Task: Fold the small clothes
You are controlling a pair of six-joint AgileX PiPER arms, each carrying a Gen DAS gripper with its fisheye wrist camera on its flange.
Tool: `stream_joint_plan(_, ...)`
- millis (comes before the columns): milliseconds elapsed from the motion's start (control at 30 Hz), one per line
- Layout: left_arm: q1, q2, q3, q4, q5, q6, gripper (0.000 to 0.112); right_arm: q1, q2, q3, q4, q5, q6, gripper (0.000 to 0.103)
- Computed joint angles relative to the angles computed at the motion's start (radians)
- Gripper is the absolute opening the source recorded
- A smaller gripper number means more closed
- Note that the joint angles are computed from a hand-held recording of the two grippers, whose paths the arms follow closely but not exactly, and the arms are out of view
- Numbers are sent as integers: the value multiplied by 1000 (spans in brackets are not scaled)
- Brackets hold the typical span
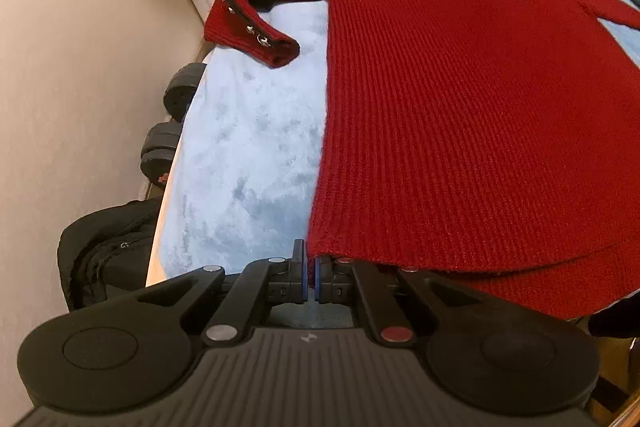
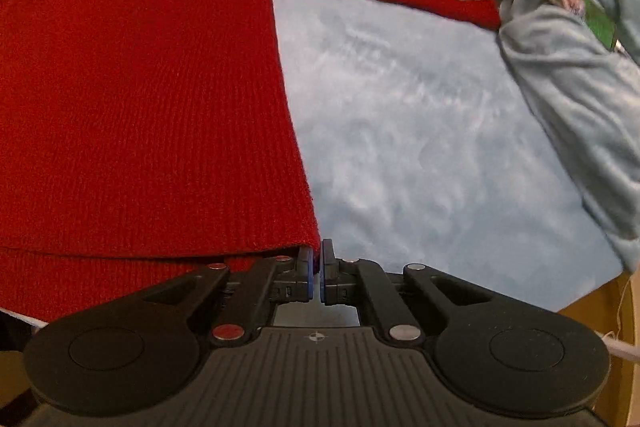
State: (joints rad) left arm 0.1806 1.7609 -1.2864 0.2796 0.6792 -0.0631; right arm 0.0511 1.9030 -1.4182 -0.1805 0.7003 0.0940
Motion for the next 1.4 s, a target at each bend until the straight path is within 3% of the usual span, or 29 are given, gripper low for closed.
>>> stream_joint_plan(100,36,-41,6,-81,-8,78,3,-27,-45,-1,62,-5,-87,1)
stream_joint_plan(200,21,-30,0,-63,-5,69,3,-29,-69,27,71,-28,-147,1)
stream_joint_plan(333,-6,56,-34,7,28,3,5,-11,24,-29,56,54,-131,1)
stream_joint_plan(400,-24,68,-27,68,26,-40,12,0,76,-101,63,133,-147,2)
stream_joint_plan(433,-29,62,-16,98,17,-59,25,2,93,-132,70,183,-161,3)
stream_joint_plan(467,-35,54,-9,128,14,-86,51,2,104,-152,86,225,-183,10)
stream_joint_plan(533,-37,15,19,169,7,-130,79,1,83,-132,75,243,-161,32)
stream_joint_plan(567,-32,-15,38,168,-2,-133,89,-1,51,-98,66,221,-137,43)
stream_joint_plan(667,-18,-96,71,141,-10,-131,102,-10,-86,10,91,146,-110,46)
stream_joint_plan(867,-28,-245,92,-40,-24,-27,103,67,-334,120,144,8,-107,60)
stream_joint_plan(1033,-132,-280,84,-2,-26,-98,103,179,-386,97,72,-65,-52,64)
stream_joint_plan(1400,-133,-166,-16,12,22,-118,103,209,-238,-4,52,-41,5,65)
